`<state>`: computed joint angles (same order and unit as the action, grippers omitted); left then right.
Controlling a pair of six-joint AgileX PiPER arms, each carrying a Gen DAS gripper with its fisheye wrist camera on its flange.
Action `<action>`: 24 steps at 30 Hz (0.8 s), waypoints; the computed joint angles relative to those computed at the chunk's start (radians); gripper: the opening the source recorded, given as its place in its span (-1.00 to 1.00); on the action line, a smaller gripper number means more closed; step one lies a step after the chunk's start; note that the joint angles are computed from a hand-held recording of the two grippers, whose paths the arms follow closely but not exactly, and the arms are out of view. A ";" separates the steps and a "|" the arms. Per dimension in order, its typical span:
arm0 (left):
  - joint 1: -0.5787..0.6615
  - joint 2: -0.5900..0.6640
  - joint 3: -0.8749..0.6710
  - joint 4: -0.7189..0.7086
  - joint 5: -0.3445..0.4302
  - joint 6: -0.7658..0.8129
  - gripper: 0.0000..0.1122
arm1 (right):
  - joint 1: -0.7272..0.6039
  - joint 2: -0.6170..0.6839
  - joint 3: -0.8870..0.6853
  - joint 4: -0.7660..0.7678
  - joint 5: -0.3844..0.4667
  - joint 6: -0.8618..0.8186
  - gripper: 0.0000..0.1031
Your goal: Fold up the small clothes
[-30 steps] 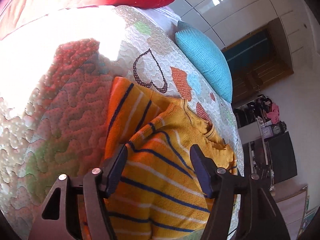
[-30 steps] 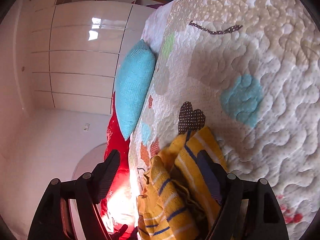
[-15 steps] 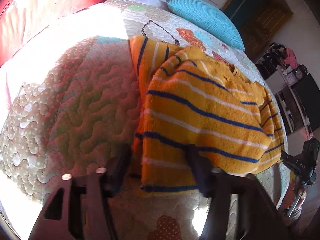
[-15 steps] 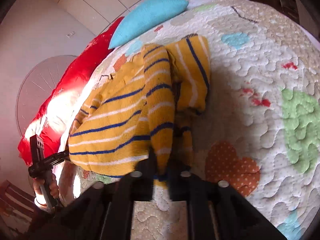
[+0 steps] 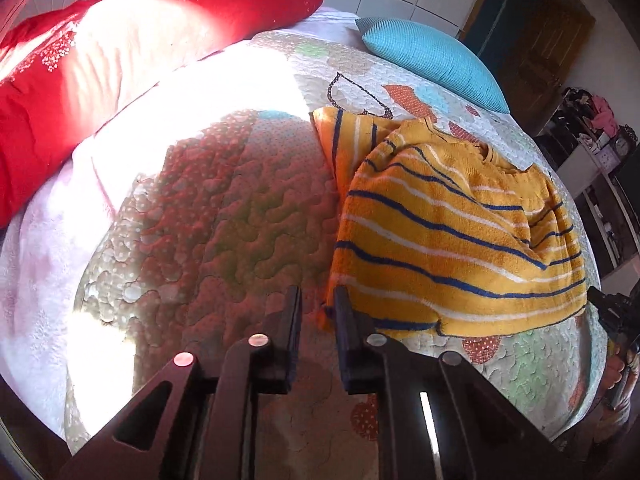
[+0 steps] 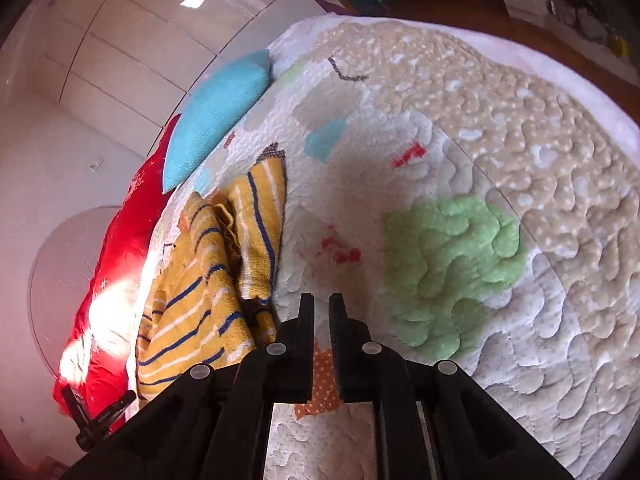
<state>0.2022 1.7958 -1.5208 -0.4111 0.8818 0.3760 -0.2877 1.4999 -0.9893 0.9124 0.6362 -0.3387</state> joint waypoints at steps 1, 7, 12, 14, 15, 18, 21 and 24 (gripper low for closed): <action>-0.005 -0.025 0.041 -0.011 -0.051 0.004 -0.20 | 0.035 -0.016 -0.031 -0.052 -0.006 0.041 -0.79; -0.031 -0.057 0.194 -0.144 -0.266 0.002 0.36 | 0.302 0.130 -0.323 -0.276 -0.025 0.220 -0.71; -0.077 -0.045 0.306 -0.159 -0.422 0.054 0.37 | 0.384 0.449 -0.720 -0.590 0.057 0.516 -0.71; -0.061 -0.066 0.358 -0.291 -0.460 0.193 0.41 | 0.366 0.580 -0.888 -0.653 0.145 0.612 -0.70; -0.050 -0.067 0.368 -0.344 -0.456 0.243 0.42 | 0.347 0.634 -0.950 -0.628 0.175 0.619 -0.71; -0.026 -0.056 0.373 -0.470 -0.431 0.363 0.49 | 0.314 0.727 -1.080 -0.575 0.238 0.637 -0.71; -0.031 -0.052 0.371 -0.479 -0.430 0.382 0.54 | 0.360 0.786 -1.273 -0.720 0.392 0.737 -0.65; -0.024 -0.057 0.389 -0.554 -0.435 0.453 0.55 | 0.432 0.725 -1.262 -0.840 0.398 0.778 -0.25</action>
<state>0.1779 1.7392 -1.1315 -0.9652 0.4467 0.8294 0.1444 2.2252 -2.2512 0.0727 1.0344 0.4397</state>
